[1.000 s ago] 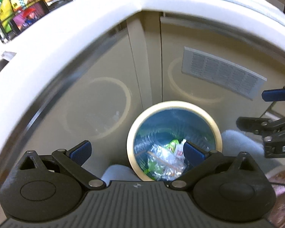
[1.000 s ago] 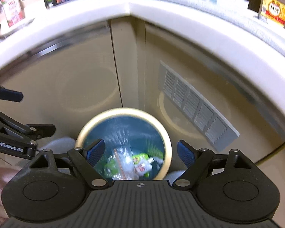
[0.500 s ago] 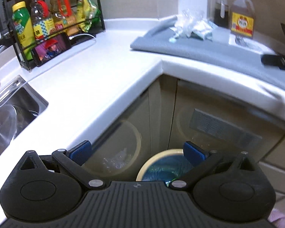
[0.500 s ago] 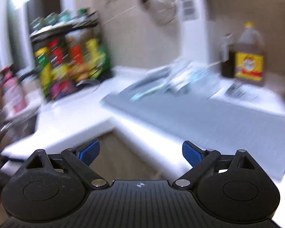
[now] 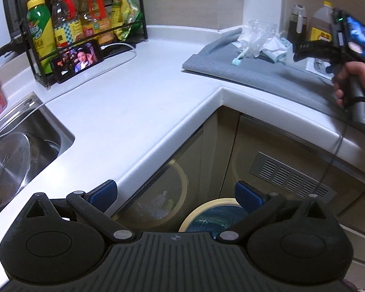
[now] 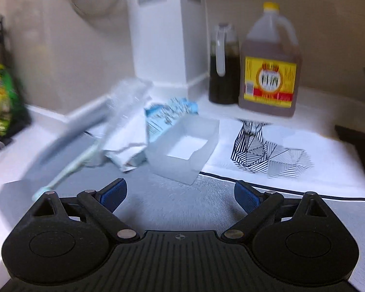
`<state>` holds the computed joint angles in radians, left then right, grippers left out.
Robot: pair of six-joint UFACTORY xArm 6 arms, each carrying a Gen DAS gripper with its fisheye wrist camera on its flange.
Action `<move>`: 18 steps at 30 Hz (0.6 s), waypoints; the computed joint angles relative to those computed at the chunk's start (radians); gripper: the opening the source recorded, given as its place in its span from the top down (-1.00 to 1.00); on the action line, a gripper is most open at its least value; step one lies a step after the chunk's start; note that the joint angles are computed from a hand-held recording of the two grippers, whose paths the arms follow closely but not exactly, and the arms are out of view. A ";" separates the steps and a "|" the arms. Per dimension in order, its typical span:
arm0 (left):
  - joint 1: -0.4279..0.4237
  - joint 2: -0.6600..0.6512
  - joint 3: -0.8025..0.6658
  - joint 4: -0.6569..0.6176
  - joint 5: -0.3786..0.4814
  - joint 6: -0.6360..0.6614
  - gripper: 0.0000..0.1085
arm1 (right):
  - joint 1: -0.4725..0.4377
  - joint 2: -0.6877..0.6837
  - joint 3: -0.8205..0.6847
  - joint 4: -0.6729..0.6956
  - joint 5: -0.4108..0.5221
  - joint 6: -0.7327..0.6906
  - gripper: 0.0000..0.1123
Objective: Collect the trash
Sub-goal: 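Raise both tools toward the white plastic box on the counter mat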
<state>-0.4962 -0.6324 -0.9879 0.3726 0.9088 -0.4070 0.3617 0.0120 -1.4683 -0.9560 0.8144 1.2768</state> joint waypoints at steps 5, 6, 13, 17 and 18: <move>0.023 0.014 -0.017 -0.008 0.021 -0.008 -0.89 | -0.046 0.169 -0.185 0.137 0.048 -0.105 -0.72; 0.025 0.017 -0.020 -0.008 0.025 -0.010 -0.89 | -0.051 0.195 -0.217 0.140 0.066 -0.100 -0.75; 0.026 0.053 -0.045 -0.013 0.038 -0.011 -0.89 | -0.070 0.258 -0.298 0.084 0.093 -0.098 -0.25; 0.013 0.084 -0.072 -0.016 0.028 0.000 -0.89 | -0.080 0.149 -0.158 0.008 0.049 -0.011 -0.24; 0.011 0.097 -0.083 -0.019 0.024 0.005 -0.89 | -0.083 0.111 -0.110 -0.013 0.041 0.002 -0.24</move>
<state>-0.4854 -0.5355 -1.0706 0.3536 0.9332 -0.4016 0.2784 0.1227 -1.5783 -0.9690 0.8554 1.2787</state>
